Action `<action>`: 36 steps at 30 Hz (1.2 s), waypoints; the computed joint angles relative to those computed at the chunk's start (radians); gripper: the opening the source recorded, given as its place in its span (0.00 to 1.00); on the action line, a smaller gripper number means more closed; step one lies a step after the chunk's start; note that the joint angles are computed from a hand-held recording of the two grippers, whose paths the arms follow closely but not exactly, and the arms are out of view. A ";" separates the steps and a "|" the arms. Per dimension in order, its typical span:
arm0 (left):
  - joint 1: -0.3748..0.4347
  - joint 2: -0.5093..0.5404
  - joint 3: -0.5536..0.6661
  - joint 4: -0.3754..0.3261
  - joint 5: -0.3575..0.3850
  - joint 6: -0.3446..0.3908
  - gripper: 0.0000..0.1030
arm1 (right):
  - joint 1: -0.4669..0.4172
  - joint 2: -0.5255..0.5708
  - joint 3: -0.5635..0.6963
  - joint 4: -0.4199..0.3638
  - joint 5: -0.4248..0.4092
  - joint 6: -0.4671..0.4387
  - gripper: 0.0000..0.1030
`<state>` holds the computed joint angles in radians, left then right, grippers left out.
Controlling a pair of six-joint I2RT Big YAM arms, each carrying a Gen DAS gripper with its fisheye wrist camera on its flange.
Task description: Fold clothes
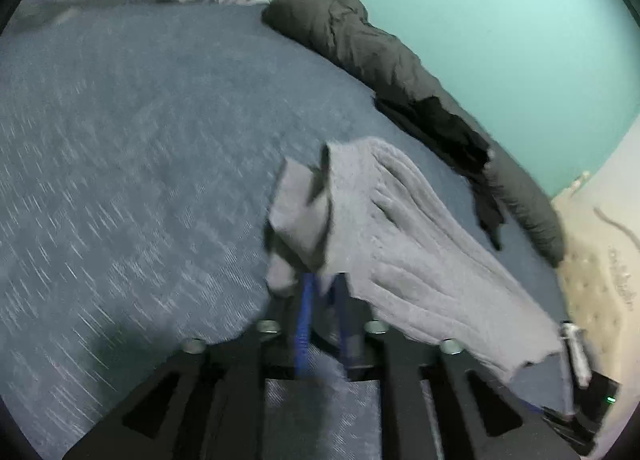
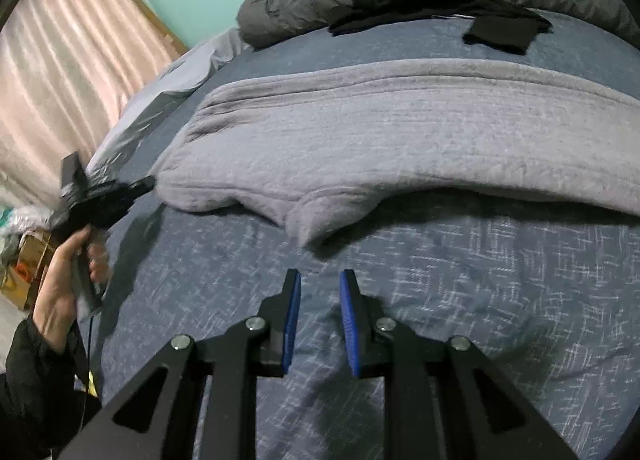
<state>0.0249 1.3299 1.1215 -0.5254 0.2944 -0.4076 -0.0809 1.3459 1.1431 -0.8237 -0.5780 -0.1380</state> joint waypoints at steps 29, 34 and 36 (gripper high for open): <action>0.058 0.055 0.048 -0.048 0.165 0.015 0.05 | -0.020 0.002 0.011 -0.009 -0.021 0.014 0.31; 0.040 0.092 0.053 -0.049 0.107 -0.017 0.12 | -0.028 -0.002 0.010 -0.012 -0.018 0.020 0.31; 0.022 0.086 0.060 -0.046 0.047 -0.018 0.27 | -0.036 -0.005 0.012 -0.016 -0.012 0.018 0.31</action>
<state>0.0472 1.4163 1.1818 -0.5713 0.3413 -0.4260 -0.1168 1.3404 1.1549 -0.8393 -0.5900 -0.1204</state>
